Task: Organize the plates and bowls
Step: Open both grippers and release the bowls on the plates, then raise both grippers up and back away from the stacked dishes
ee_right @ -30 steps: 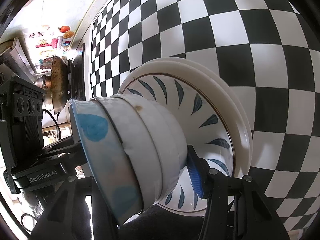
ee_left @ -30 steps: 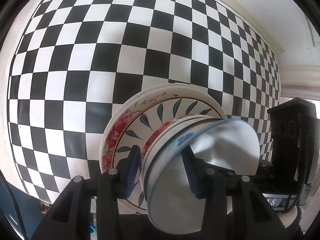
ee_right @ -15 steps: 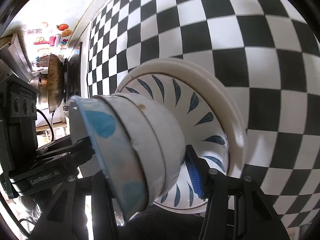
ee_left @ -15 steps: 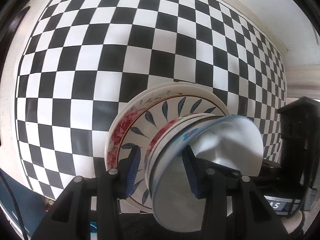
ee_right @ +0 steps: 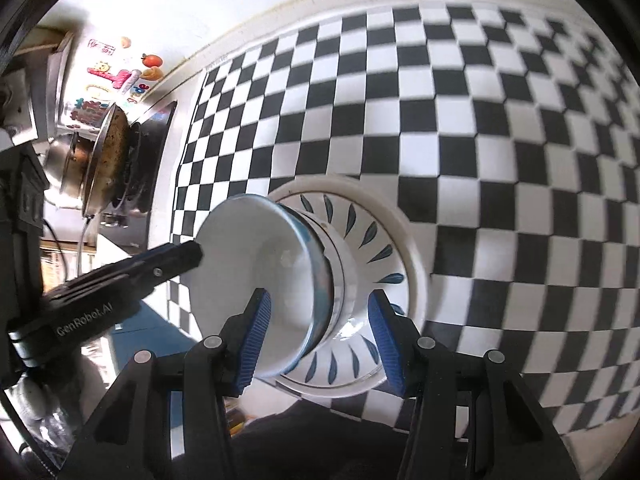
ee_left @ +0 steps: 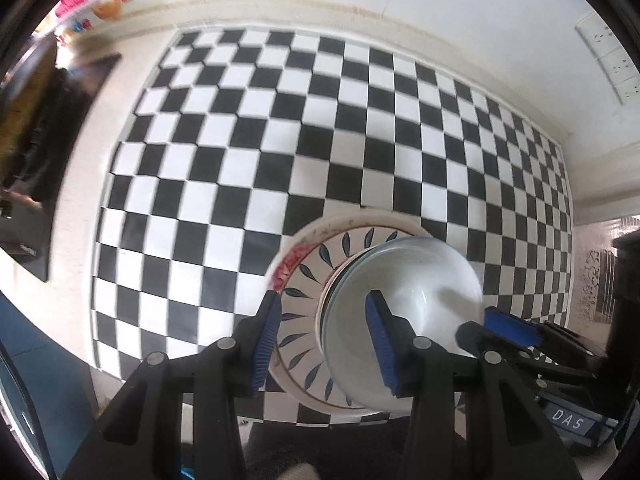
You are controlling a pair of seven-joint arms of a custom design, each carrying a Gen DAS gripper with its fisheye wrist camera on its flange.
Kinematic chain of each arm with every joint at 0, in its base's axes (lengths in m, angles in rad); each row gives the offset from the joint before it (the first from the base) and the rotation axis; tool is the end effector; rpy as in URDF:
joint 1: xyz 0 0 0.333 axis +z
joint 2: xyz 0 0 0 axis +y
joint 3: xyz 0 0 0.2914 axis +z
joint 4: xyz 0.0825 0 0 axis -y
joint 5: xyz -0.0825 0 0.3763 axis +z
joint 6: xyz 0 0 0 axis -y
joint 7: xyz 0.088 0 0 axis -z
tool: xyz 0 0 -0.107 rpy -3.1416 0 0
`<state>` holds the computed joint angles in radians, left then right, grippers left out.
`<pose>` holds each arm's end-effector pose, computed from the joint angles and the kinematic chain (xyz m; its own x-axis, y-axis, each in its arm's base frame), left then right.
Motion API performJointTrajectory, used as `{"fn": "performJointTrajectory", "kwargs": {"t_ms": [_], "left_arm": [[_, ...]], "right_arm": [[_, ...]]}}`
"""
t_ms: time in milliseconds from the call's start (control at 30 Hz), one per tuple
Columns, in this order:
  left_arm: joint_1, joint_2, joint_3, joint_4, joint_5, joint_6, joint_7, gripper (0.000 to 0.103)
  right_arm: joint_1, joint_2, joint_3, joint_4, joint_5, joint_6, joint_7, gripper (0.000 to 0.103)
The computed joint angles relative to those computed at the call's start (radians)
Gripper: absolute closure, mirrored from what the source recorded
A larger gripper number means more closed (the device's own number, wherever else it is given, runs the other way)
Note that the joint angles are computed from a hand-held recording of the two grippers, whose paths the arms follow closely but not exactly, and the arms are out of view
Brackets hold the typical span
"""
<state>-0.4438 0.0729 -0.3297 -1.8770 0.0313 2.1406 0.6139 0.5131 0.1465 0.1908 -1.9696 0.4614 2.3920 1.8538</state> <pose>0.4255 -0.4085 0.4689 0.1603 -0.9748 0.1550 -0.9770 -0.1791 -0.1160 0.4592 0.3905 0.4080 0.1235 -0.8866 -0.4457 -0.9920 -0.0984 -0.0790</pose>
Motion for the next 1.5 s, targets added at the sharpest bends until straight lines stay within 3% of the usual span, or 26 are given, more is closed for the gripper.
{"fn": "performJointTrajectory", "kwargs": {"t_ms": [100,167,200,233,267,300,367,533,767,1100,1500], "left_arm": [[-0.010,-0.044,-0.005,-0.016,0.048,-0.021,-0.034,0.062],[-0.016,-0.069,-0.008,-0.026,0.083,-0.029,-0.052,0.060],[-0.021,-0.066,-0.013,-0.012,0.113,-0.045,-0.065,0.057],[-0.024,-0.076,-0.015,-0.014,0.132,-0.054,-0.069,0.056],[-0.027,-0.085,-0.017,-0.017,0.147,-0.058,-0.077,0.055],[-0.029,-0.094,-0.018,-0.021,0.156,-0.060,-0.080,0.053],[-0.034,-0.108,-0.022,-0.027,0.180,-0.061,-0.091,0.020],[-0.046,-0.148,-0.040,-0.038,0.271,-0.065,-0.154,0.010],[-0.069,-0.186,-0.071,-0.019,0.368,-0.109,-0.243,0.010],[-0.140,-0.247,-0.163,0.047,0.511,-0.288,-0.396,0.010],[-0.258,-0.248,-0.269,0.187,0.606,-0.553,-0.501,0.010]], "right_arm": [[0.025,-0.046,-0.006,-0.012,-0.128,-0.001,0.095,0.047],[0.037,-0.076,-0.006,-0.022,-0.213,-0.002,0.163,0.031],[0.042,-0.089,-0.005,-0.025,-0.264,-0.007,0.197,0.016],[0.044,-0.101,-0.003,-0.031,-0.300,-0.007,0.223,0.008],[0.047,-0.115,0.000,-0.038,-0.339,-0.008,0.257,0.006],[0.048,-0.127,0.003,-0.042,-0.366,-0.013,0.283,0.006],[0.047,-0.147,0.008,-0.053,-0.399,-0.018,0.318,0.006],[0.048,-0.211,0.033,-0.089,-0.531,-0.008,0.421,0.000],[0.024,-0.326,0.074,-0.148,-0.644,-0.001,0.522,0.000],[-0.002,-0.588,0.165,-0.273,-0.678,-0.023,0.585,0.000],[-0.004,-0.927,0.274,-0.340,-0.592,-0.228,0.595,0.000]]}}
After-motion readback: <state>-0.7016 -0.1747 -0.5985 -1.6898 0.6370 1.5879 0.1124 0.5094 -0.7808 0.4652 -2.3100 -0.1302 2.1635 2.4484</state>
